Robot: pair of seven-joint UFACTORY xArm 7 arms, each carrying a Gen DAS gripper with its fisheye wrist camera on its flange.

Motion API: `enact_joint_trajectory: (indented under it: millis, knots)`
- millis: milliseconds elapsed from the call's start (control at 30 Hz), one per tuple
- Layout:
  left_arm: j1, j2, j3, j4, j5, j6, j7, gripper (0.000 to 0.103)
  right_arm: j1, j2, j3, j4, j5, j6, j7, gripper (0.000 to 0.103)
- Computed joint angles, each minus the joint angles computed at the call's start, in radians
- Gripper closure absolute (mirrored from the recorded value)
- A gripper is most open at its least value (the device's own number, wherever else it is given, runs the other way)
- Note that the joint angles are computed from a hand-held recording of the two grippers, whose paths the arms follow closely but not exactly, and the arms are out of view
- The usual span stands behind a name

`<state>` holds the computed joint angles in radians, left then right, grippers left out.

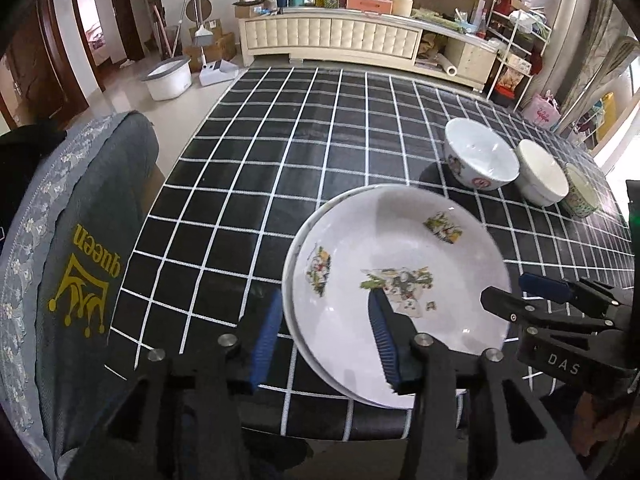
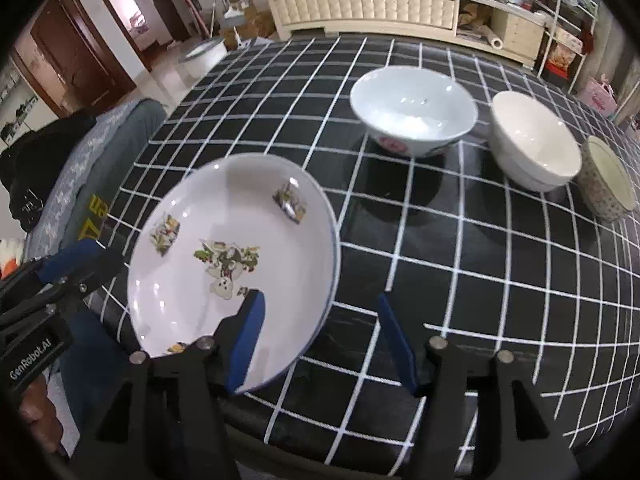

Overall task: Organize plates and bowls
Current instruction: 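Lower the cartoon-print plate onto the stack and open the right gripper, then move the right gripper forward to the white bowl with red logo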

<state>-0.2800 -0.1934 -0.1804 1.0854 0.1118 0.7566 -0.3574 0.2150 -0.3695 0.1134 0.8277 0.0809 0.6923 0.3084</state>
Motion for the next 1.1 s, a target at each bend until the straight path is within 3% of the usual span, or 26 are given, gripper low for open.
enact_joint_trajectory:
  millis: [467, 667, 767, 1100]
  knots:
    - [-0.047, 0.067, -0.031, 0.149, 0.015, 0.016, 0.010, 0.060, -0.059, -0.081, -0.040, 0.033, -0.014, 0.040, -0.037, 0.034]
    - [-0.078, 0.164, -0.033, 0.294, 0.042, 0.035, 0.017, 0.060, -0.094, -0.056, -0.064, 0.090, -0.026, 0.052, -0.069, 0.034]
    - [-0.098, 0.219, -0.030, 0.373, 0.073, 0.052, 0.008, 0.051, -0.107, -0.027, -0.076, 0.124, -0.022, 0.058, -0.094, 0.034]
    - [-0.171, 0.451, 0.012, 0.676, 0.094, 0.111, 0.053, 0.051, -0.146, 0.115, -0.100, 0.260, -0.008, 0.066, -0.168, 0.032]
